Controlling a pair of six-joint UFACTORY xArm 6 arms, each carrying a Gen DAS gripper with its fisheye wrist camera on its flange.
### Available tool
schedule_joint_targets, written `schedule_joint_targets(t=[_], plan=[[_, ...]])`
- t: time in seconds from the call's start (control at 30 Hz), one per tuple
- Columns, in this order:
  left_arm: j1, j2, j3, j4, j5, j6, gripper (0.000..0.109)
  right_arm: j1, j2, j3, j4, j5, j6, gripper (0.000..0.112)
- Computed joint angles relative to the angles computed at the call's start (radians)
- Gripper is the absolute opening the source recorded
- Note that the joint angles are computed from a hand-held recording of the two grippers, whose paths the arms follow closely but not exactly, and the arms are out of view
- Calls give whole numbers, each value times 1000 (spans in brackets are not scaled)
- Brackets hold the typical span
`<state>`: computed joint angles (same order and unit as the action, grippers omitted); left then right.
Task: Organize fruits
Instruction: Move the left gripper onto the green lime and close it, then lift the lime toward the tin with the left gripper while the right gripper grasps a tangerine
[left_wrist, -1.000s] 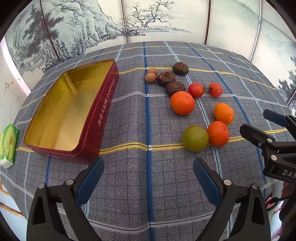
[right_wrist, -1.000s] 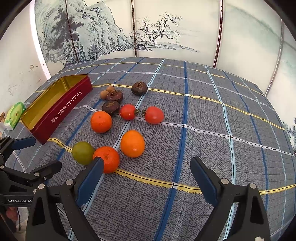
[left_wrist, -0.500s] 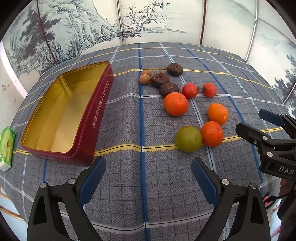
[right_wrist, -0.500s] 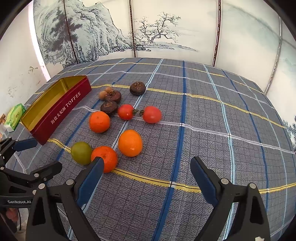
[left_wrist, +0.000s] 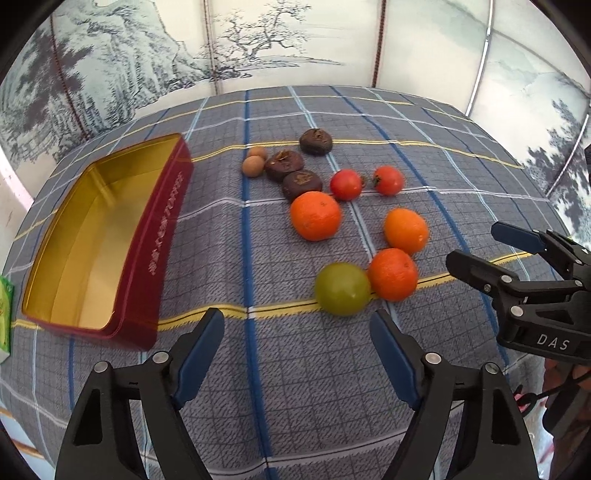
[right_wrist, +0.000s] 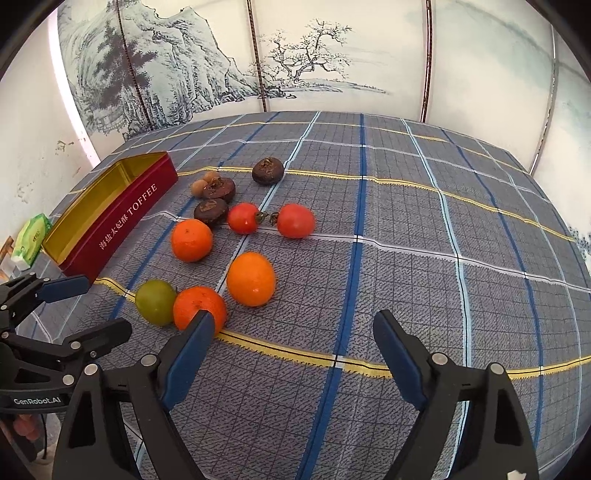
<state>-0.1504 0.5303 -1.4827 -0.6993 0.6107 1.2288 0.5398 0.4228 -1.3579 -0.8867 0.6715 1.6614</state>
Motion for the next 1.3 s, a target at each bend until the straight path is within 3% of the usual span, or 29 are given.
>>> schedule_joint_targets(t=[0.4,0.77,1.17,1.3], plan=[[-28,36,-39,29,46,11,67,-13,-26,53,-25,-36,50,82],[-33,96,-121,48,107,-11,40,-25,-32,79,-35,-69,73,82],[-11,85,-123,20,136,9,39,-20,-12,60,-11,-74,42,82],[11,70,-129,5,165,18,39,-11,12,23,13,-75,-12,75]])
